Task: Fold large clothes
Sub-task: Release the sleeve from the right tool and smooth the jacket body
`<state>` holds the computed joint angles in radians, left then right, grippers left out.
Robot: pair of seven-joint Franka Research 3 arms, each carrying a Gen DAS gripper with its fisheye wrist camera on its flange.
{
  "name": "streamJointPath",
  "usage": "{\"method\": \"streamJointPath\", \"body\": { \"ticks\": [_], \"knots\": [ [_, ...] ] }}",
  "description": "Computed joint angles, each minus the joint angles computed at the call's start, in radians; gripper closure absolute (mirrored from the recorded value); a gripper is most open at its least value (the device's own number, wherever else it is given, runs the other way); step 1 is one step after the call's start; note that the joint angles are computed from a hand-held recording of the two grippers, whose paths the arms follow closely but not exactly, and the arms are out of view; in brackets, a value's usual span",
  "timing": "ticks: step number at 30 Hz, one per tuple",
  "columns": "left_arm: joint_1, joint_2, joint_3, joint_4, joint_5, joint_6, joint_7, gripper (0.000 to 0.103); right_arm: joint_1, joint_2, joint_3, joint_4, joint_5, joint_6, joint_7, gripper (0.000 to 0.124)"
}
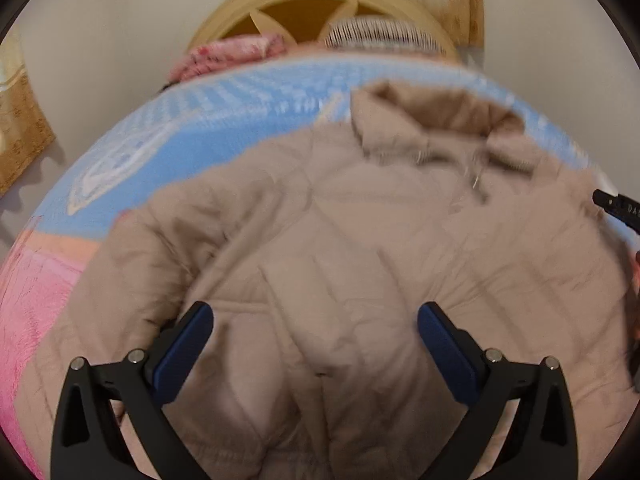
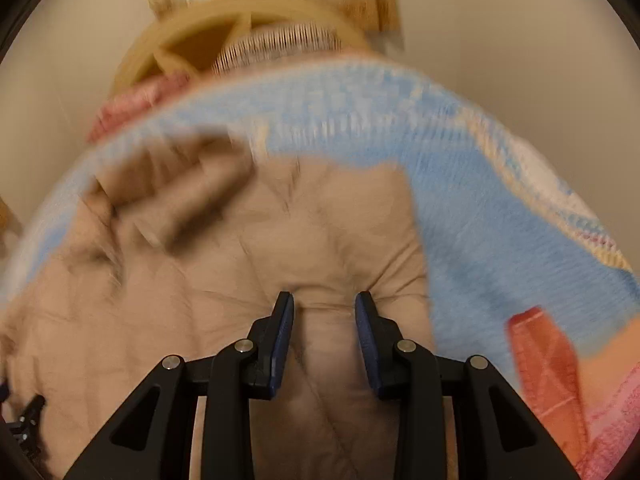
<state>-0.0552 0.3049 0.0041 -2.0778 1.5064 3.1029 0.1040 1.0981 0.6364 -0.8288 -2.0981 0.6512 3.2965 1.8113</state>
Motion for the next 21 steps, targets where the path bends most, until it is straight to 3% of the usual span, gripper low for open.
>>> {"method": "streamJointPath", "body": {
  "ticks": [2,5,7,8,9,10,11,13,15,17,19,21],
  "knots": [
    [0.008,-0.018,-0.012,-0.009,-0.024,0.036,0.023,0.0,0.027,0.007,-0.039,0.002,0.017,0.008,0.002,0.091],
    [0.007,-0.016,-0.032,-0.019,-0.141,0.06,0.167,0.0,-0.059,-0.008,0.022,0.053,-0.025,-0.039,0.007,0.091],
    [-0.035,0.009,-0.01,0.0,-0.131,0.035,0.164,0.0,-0.134,0.001,0.08,0.102,-0.08,-0.092,0.0,0.091],
    [-0.039,0.024,-0.011,0.001,-0.173,0.025,0.209,0.0,-0.14,0.021,0.077,0.119,-0.092,-0.122,0.018,0.091],
    [-0.015,0.05,-0.048,0.0,-0.281,-0.004,0.324,0.0,-0.171,0.032,0.1,0.138,-0.102,-0.151,0.03,0.091],
    [-0.005,0.068,-0.064,0.002,-0.342,-0.023,0.386,0.0,-0.215,0.029,0.148,0.145,-0.11,-0.158,0.031,0.091],
    [-0.007,0.084,-0.05,0.005,-0.352,0.009,0.386,0.0,-0.269,0.025,0.209,0.152,-0.085,-0.148,-0.004,0.091],
    [-0.019,0.095,-0.033,0.005,-0.386,0.034,0.401,0.0,-0.31,0.017,0.251,0.14,-0.135,-0.11,0.022,0.091],
    [-0.082,0.106,0.029,0.018,-0.366,0.04,0.374,0.0,-0.353,0.009,0.29,0.146,-0.16,-0.113,0.028,0.091],
    [-0.176,0.107,0.124,0.027,-0.304,0.043,0.299,0.0,-0.298,0.015,0.223,0.153,-0.206,-0.171,0.057,0.091],
    [-0.206,0.106,0.16,0.027,-0.272,0.053,0.258,0.0,-0.282,-0.03,0.207,0.126,-0.236,-0.2,0.074,0.091],
    [-0.203,0.107,0.163,0.024,-0.266,0.067,0.249,0.0,-0.256,-0.125,0.209,0.04,-0.242,-0.154,0.098,0.091]
  ]
}}
